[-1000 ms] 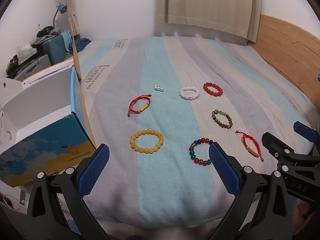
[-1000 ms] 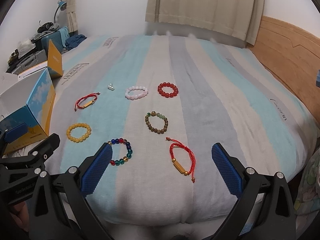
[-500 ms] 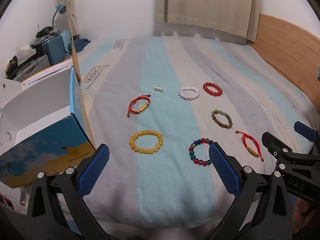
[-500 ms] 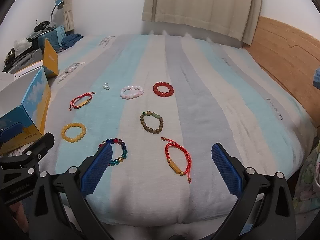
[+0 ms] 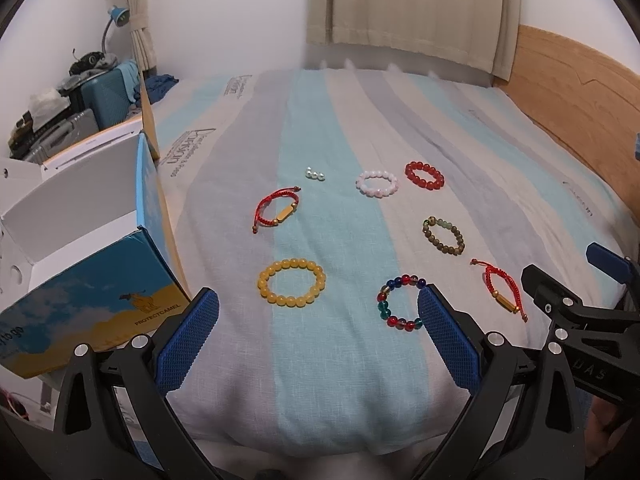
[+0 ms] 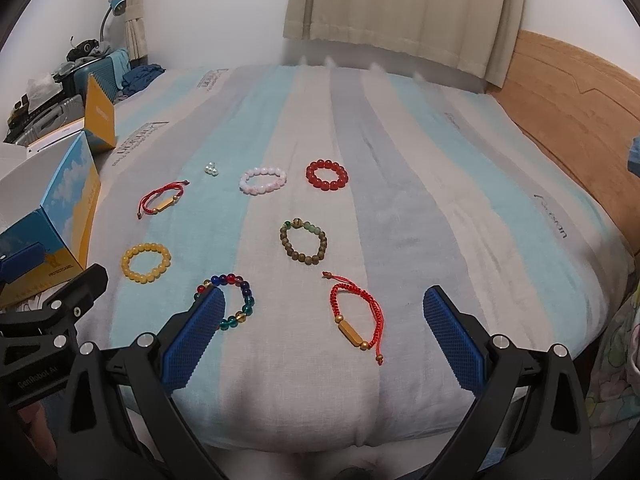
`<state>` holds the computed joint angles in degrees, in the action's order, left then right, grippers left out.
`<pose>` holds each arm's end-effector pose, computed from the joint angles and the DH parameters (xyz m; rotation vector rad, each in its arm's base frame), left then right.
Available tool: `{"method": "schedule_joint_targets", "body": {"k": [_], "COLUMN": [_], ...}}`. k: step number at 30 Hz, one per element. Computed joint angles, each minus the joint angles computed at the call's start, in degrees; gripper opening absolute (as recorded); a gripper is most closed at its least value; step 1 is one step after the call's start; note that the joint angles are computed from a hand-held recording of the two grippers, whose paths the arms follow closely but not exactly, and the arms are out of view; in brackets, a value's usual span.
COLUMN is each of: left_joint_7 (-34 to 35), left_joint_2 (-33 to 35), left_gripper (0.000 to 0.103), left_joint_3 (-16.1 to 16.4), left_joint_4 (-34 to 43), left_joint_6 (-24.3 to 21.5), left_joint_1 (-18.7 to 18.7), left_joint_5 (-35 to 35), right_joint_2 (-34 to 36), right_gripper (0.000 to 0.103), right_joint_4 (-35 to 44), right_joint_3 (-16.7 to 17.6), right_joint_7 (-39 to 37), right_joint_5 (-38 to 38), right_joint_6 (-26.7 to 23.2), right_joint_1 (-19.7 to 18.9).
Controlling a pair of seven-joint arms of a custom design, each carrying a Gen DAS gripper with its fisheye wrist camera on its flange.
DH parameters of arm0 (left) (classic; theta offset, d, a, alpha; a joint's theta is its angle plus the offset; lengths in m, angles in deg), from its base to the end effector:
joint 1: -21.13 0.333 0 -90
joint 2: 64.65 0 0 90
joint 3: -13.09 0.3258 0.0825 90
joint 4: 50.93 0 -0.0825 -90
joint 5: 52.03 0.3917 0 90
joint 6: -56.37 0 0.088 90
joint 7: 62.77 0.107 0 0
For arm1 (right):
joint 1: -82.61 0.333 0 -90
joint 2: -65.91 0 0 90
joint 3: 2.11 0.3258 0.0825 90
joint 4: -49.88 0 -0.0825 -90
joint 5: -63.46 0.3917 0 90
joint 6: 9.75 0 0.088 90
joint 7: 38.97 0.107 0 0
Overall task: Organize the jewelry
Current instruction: 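Lower left tool onto yellow beaded bracelet while right tool reaches red string bracelet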
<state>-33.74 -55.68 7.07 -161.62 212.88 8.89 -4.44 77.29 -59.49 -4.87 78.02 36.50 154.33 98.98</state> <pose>0.6017 -0.2248 0.4772 -1.8099 1.6584 -0.7097 0.6334 0.1813 0.4840 -1.9090 1.6018 -0.7639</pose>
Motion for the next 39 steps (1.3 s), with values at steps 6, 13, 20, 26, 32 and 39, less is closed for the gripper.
{"method": "schedule_joint_targets", "body": {"k": [6, 13, 20, 26, 32, 39], "left_joint_7": [5.9, 11.6, 21.3, 28.0, 31.3, 35.8], "left_joint_2": [1.3, 5.0, 12.4, 19.7, 20.5, 19.8], "left_gripper": [0.097, 0.097, 0.097, 0.097, 0.097, 0.097], "left_joint_3": [-0.4, 0.4, 0.3, 1.0, 1.4, 0.1], "left_joint_4": [2.0, 8.7, 20.2, 30.6, 29.1, 21.9], "left_joint_6": [0.3, -2.5, -7.0, -10.5, -9.4, -7.2], "left_joint_1": [0.8, 0.0, 0.0, 0.0, 0.9, 1.9], "left_joint_5": [-5.4, -8.9, -18.2, -22.7, -27.8, -31.4], "right_joint_2": [0.7, 4.6, 10.5, 16.2, 17.7, 17.5], "right_gripper": [0.096, 0.096, 0.096, 0.096, 0.096, 0.096], "right_joint_4": [2.6, 9.8, 19.2, 27.9, 27.3, 24.0], "right_joint_3": [2.3, 2.9, 2.1, 2.5, 3.1, 5.9], "right_joint_7": [-7.8, -14.7, -17.1, -20.5, -23.1, -31.2], "right_joint_5": [7.9, 15.0, 16.0, 19.4, 22.7, 29.1], "right_joint_6": [-4.1, -10.2, -15.1, -19.7, -19.1, -18.8], "right_joint_1": [-2.0, -3.2, -2.7, -3.3, -4.8, -8.1]}}
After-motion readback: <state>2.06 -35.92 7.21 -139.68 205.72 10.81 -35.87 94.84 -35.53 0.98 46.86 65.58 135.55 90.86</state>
